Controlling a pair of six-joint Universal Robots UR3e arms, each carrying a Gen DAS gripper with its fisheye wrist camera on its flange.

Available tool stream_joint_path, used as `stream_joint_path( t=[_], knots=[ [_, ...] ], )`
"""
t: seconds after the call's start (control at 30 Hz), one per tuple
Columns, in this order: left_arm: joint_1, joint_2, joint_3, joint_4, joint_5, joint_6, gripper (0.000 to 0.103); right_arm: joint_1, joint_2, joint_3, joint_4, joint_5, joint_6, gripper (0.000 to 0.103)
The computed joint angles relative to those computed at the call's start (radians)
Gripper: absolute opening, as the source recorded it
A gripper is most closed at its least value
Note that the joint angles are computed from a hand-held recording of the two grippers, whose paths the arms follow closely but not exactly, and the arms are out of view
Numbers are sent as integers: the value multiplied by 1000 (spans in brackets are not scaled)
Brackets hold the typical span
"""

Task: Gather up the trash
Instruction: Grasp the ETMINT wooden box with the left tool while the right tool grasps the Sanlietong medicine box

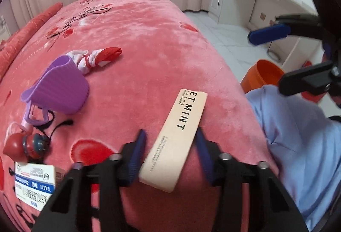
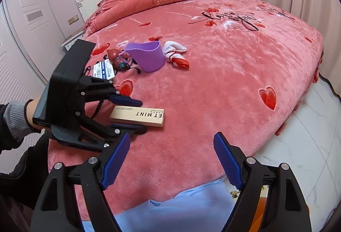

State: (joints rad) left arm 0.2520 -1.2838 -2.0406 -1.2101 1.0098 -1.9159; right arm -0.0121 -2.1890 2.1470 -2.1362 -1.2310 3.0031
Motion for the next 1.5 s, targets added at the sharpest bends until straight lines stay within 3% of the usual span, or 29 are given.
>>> stream_joint_path(
  t=[0.03, 0.27, 0.33, 0.53, 0.7, 0.93, 1.17, 1.5],
  knots=[
    [18, 6, 8, -24, -7, 7, 29, 12, 17, -4, -16, -4, 6, 80],
    [145, 126, 34, -237, -35, 108, 29, 103, 111, -48, -98, -23, 49, 80],
    [208, 167, 59, -347, -53, 156, 29, 131, 136, -62, -120, -29, 66, 80],
    [464, 289, 155, -701, -76, 395, 29, 267, 285, -158, -202, -55, 127, 80],
    [672, 288, 230, -840, -73, 534, 29, 388, 472, -297, -285, -84, 152, 80],
    [744, 186, 266, -731, -77, 500, 29, 478, 759, -541, -335, -82, 164, 80],
    [677, 31, 265, -520, -74, 383, 29, 498, 967, -744, -297, -74, 141, 80],
    [614, -125, 252, -337, -58, 302, 29, 488, 1213, -996, -215, -66, 98, 80]
  ],
)
